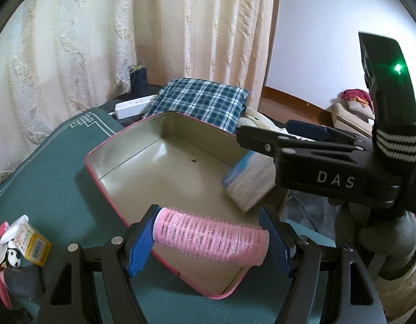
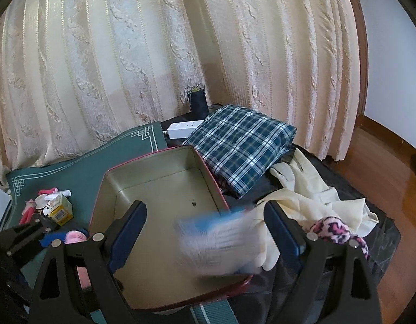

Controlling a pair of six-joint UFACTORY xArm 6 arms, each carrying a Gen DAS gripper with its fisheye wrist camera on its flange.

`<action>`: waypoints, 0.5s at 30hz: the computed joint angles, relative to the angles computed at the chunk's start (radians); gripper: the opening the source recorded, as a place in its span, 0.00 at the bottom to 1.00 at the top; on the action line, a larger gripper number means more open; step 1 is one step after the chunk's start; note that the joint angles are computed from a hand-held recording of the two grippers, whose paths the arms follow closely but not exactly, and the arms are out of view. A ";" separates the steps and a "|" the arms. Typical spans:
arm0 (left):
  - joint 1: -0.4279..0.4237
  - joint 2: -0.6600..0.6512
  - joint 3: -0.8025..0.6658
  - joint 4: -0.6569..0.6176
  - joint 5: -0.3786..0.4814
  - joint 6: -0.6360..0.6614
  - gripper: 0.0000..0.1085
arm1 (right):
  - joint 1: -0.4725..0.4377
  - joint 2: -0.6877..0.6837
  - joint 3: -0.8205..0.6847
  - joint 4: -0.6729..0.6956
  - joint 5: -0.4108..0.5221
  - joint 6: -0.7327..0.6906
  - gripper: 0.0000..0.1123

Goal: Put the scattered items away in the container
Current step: 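Carry both items to the red tin and release them inside, then move both grippers back over the scattered items on the mat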

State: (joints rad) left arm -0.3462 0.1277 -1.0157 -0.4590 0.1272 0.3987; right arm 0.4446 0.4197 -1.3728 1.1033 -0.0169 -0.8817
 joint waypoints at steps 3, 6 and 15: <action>0.006 0.004 -0.003 -0.050 -0.001 0.022 0.80 | 0.001 0.003 -0.002 -0.016 -0.002 0.015 0.81; 0.017 0.000 -0.002 -0.106 0.002 0.044 0.80 | 0.002 0.003 0.001 -0.040 -0.003 0.044 0.81; 0.033 -0.047 0.050 -0.183 -0.013 0.081 0.80 | 0.013 0.003 0.006 -0.072 -0.006 0.076 0.81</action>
